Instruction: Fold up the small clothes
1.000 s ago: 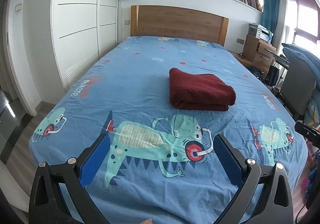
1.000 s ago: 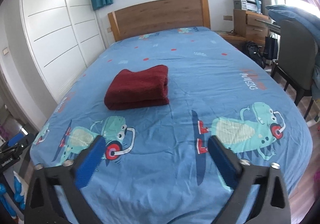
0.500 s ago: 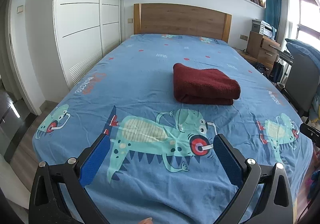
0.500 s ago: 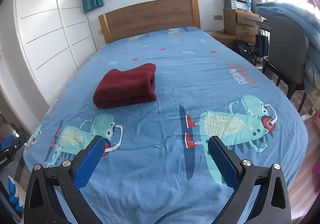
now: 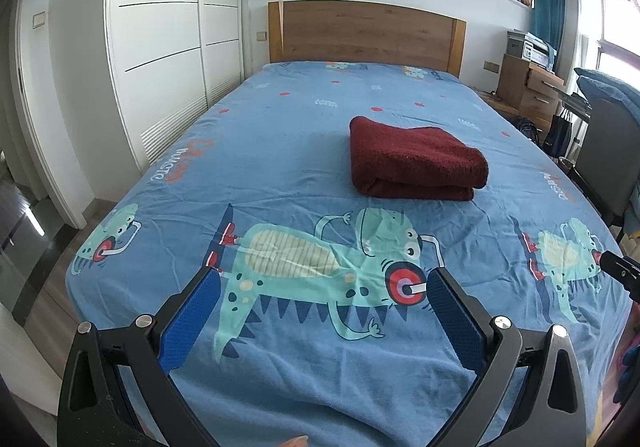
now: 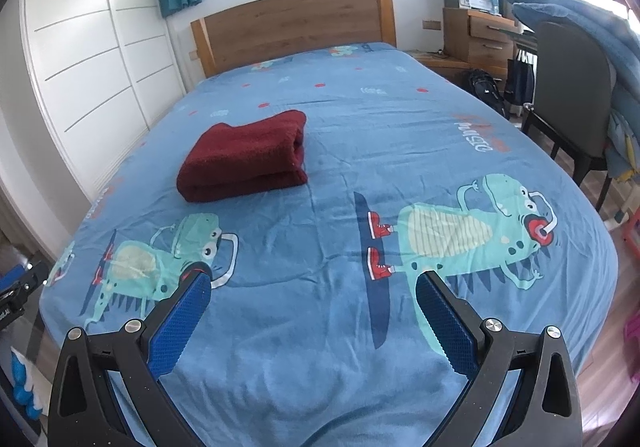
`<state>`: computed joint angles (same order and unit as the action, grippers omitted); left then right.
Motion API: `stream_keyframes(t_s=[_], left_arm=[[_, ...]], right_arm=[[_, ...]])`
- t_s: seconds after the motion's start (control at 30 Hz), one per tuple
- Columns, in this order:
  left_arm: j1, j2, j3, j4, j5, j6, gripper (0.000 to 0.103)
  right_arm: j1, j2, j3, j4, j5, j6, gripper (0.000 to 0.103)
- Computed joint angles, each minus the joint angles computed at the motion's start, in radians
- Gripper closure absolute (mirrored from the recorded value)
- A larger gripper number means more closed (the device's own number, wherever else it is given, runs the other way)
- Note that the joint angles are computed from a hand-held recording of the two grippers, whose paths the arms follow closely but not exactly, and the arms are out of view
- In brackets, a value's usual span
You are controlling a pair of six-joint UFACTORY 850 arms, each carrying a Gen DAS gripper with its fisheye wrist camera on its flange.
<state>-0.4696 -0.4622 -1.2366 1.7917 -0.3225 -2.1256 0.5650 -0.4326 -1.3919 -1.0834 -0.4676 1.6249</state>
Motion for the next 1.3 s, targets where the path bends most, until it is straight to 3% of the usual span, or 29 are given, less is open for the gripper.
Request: stream_keyframes(t_s=[1.3], left_arm=[[0.010,-0.020,-0.002,-0.011,0.012,0.000,0.001]], right_arm=[[-0.007,-0.021,0.001,0.028,-0.033,-0.013,0.000]])
